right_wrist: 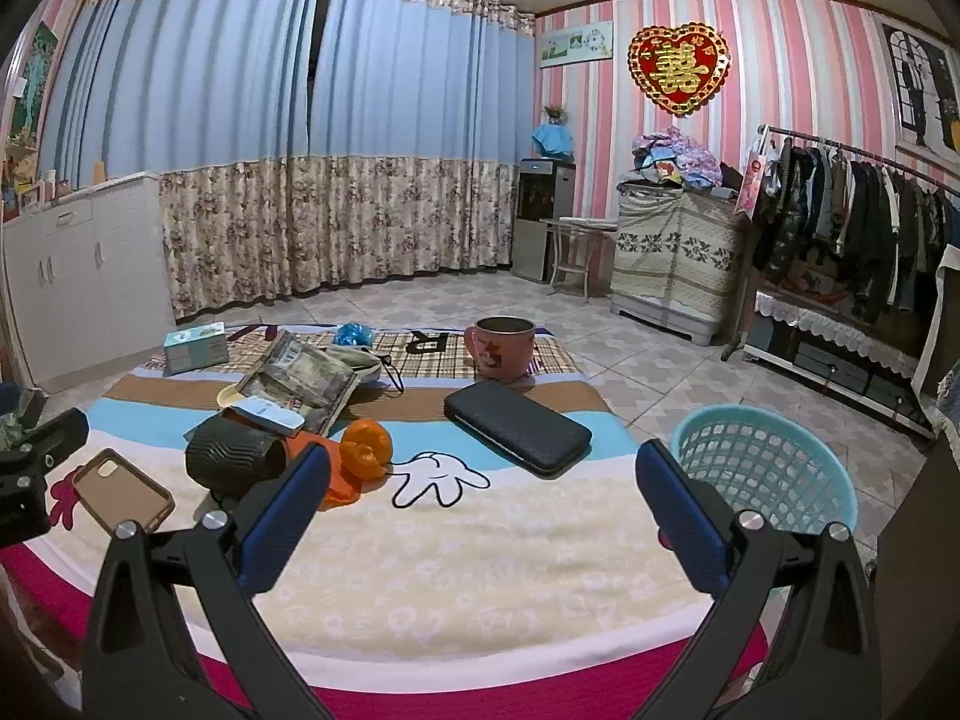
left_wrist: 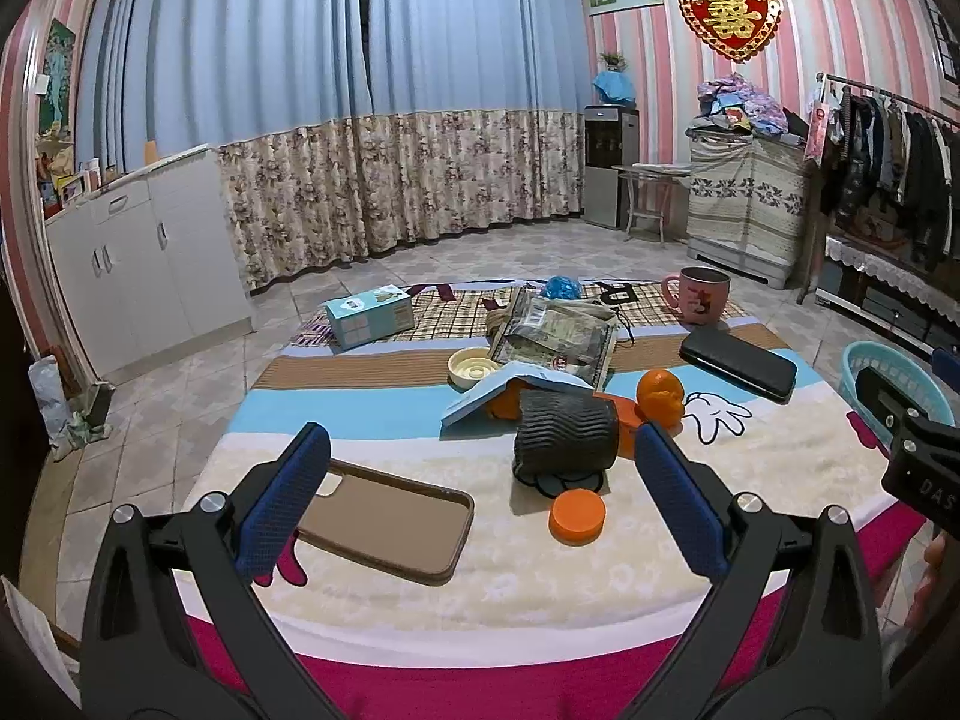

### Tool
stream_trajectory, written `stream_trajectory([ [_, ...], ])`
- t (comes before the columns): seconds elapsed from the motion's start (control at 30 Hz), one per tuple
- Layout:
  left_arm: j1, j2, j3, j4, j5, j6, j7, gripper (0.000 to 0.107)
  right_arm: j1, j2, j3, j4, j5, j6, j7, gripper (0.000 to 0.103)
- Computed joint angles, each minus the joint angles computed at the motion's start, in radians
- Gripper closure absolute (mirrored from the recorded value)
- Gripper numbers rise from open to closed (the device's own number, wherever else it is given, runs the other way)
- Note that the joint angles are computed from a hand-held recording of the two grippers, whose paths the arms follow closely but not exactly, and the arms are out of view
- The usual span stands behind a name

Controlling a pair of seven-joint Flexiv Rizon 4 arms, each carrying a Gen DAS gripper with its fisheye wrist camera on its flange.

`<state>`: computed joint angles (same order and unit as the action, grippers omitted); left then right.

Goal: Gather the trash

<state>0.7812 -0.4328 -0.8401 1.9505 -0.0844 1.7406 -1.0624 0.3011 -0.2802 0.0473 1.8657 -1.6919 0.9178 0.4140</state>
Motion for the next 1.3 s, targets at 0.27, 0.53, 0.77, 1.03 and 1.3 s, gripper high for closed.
stream_trajectory([
  [0.27,-0.004,-0.008,0.0,-0.005,-0.009,-0.011,0.006,0.009,0.002,-0.003,-0.001,-0.002,0.005,-0.002,-0.006,0.004],
  [0.53,-0.032,-0.017,0.03,-0.017,-0.022,-0.018,0.014,0.009,-0.005,0.001,-0.002,0.012,0.015,-0.004,-0.015,0.004],
  [0.77,-0.087,-0.043,0.087,-0.06,-0.058,-0.052,0.043,0.009,-0.001,-0.037,-0.019,-0.024,0.012,-0.017,-0.038,0.004],
  [1.03,-0.255,-0.089,0.245,-0.15,-0.128,-0.075,0.09,0.009,0.003,-0.105,-0.052,-0.102,0.07,-0.013,-0.135,0.004],
  [1.3,-0.41,-0.159,0.353,-0.255,-0.205,-0.152,0.157,0.009,-0.006,-0.18,-0.099,-0.165,0.159,0.076,-0.221,0.004],
])
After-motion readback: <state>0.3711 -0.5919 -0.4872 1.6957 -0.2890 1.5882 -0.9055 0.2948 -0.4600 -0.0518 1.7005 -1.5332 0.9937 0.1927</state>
